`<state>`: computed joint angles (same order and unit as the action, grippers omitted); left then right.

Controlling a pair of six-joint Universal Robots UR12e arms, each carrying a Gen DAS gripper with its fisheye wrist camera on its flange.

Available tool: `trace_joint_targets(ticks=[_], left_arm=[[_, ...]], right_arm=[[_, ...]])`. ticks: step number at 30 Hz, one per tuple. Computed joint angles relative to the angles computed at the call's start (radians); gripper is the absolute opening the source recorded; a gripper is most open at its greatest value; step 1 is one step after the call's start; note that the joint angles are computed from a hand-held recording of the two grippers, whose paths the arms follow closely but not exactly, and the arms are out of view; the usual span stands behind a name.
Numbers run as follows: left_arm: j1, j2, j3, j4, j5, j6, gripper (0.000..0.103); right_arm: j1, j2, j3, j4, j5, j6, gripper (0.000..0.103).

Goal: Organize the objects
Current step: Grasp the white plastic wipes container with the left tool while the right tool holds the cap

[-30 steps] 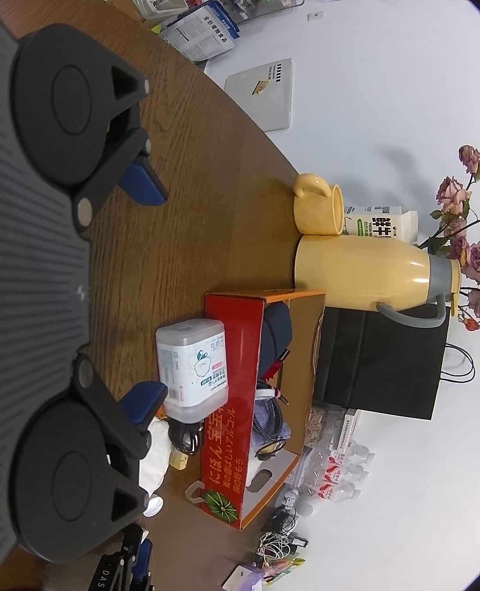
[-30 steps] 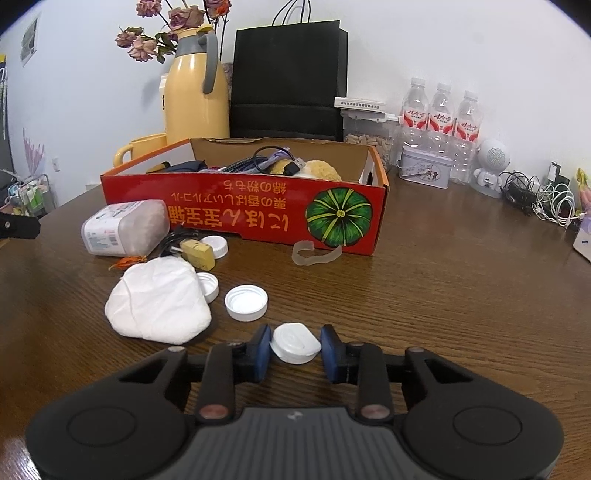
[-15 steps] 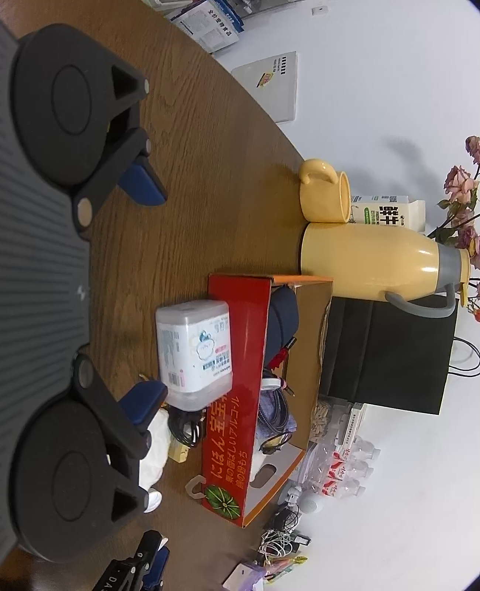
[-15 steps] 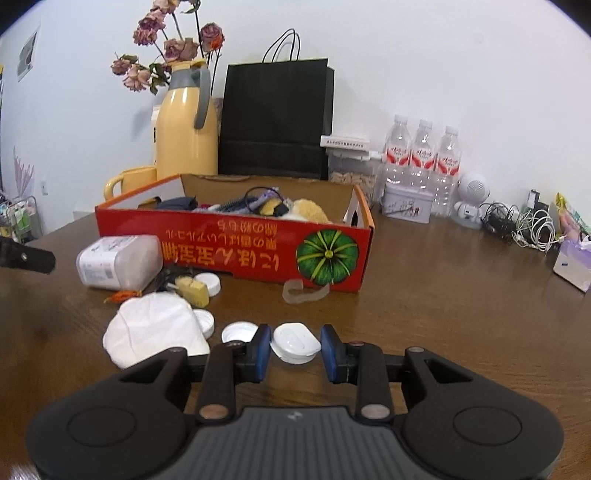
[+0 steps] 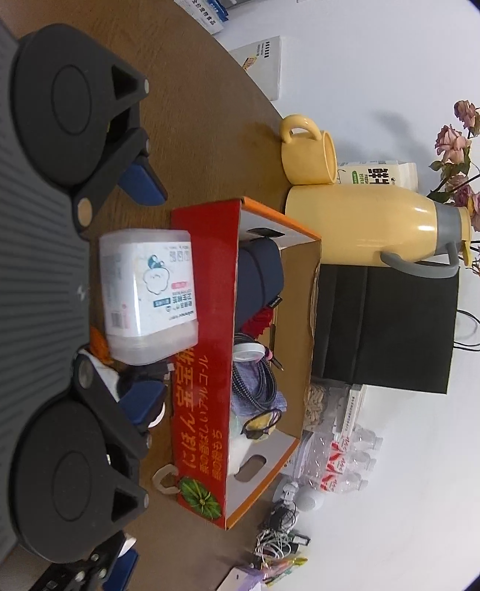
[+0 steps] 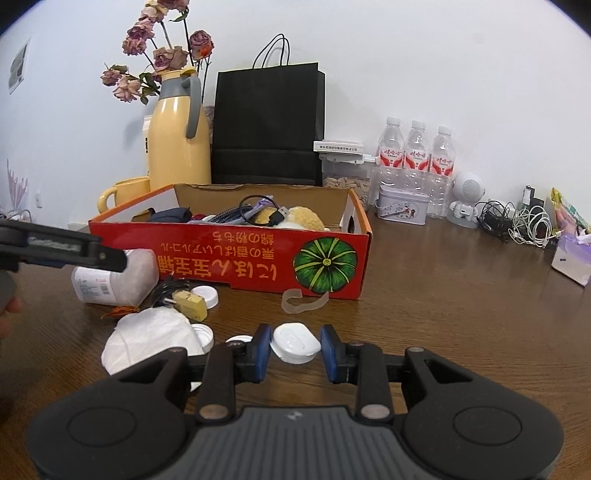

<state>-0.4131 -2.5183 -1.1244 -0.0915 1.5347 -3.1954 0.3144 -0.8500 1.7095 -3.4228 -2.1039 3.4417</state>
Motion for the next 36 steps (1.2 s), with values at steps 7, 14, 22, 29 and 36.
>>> trace_joint_targets(ticks=[7,14,22,29,36], left_arm=[[-0.013,-0.036,0.054,-0.036,0.059,-0.017,0.103],[-0.005,-0.046,0.065,-0.049,0.047,-0.036,0.103],[0.001,-0.041,0.051,-0.035,0.003,-0.029,0.083],[0.000,-0.040,0.043,-0.012,0.011,-0.021,0.083],[-0.001,-0.031,0.019,0.037,0.009,-0.006,0.083]], right_arm=[[0.005,0.004,-0.005,0.001,-0.032,0.008,0.028],[0.009,0.013,-0.017,-0.003,-0.064,0.015,0.028],[0.010,0.013,-0.020,0.003,-0.068,0.013,0.028],[0.010,0.013,-0.019,-0.001,-0.070,0.011,0.028],[0.012,0.013,-0.017,-0.010,-0.075,0.006,0.028]])
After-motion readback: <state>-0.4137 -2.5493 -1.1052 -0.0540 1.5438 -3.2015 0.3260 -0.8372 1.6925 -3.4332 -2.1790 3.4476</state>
